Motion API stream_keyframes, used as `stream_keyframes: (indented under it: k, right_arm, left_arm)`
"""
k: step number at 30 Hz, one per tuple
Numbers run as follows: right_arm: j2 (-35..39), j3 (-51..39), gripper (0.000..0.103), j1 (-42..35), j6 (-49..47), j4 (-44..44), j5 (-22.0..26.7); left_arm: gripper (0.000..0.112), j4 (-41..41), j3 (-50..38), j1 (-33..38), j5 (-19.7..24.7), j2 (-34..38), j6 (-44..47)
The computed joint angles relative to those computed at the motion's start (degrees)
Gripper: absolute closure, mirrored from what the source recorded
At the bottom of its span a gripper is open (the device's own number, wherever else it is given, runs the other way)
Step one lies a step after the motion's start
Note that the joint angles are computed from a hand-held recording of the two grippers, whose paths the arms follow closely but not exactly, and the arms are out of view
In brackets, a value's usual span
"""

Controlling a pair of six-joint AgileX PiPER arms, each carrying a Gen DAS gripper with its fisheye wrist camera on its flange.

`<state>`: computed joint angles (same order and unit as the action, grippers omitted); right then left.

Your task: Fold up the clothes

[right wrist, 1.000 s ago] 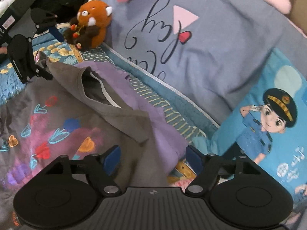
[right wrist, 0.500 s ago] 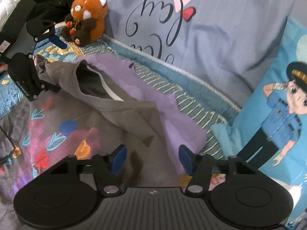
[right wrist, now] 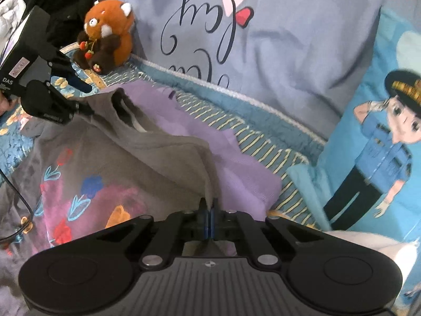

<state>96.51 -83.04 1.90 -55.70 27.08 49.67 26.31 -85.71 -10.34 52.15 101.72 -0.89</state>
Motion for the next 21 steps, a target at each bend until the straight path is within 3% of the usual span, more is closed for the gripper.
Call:
stream_keyframes:
  k: [1,3,5,9,13,16,17,18,20,21]
  right_arm:
    - [-0.7,0.4,0.102,0.7,0.6,-1.4,-1.4]
    - [-1.5,0.0,0.102,1.8,2.2,-3.7,-3.0]
    - [-1.8,-0.8,0.102,2.7,3.9,-5.9,-3.9]
    - [-1.4,-3.3,0.102,4.7,8.9,-11.8,-5.1]
    - [3.8,-9.5,0.102,6.4,17.4,-19.4,-0.1]
    - [7.6,-12.9,0.099,5.9,20.6,-19.7,3.3]
    - [8.7,-14.3,0.092,5.4,22.1,-19.1,5.0]
    - [9.4,-15.0,0.09,4.7,23.0,-17.9,6.0]
    - [8.6,-14.2,0.071,2.3,22.2,-13.3,5.9]
    - [7.4,-13.3,0.066,0.9,21.0,-11.1,5.9]
  left_arm:
    - [0.091,2.1,-0.8,-0.4,0.5,0.4,-2.2]
    - [0.092,4.0,-3.0,-0.4,1.9,1.6,-4.8]
    - [0.1,5.2,-5.4,-0.1,3.8,2.8,-6.8]
    - [0.1,8.2,-6.4,-0.3,5.8,4.1,-9.3]
    - [0.1,4.8,-6.3,0.9,5.6,4.3,-8.9]
    - [0.085,2.6,-5.5,0.9,4.9,4.2,-8.6]
    - [0.068,3.1,-4.8,0.5,4.4,4.1,-9.4]
    - [0.058,3.8,-3.8,0.0,3.5,3.6,-10.4]
    - [0.021,6.3,-1.5,-1.0,1.3,2.3,-12.7]
    - [0.017,7.6,-0.7,-1.6,0.7,1.8,-13.8]
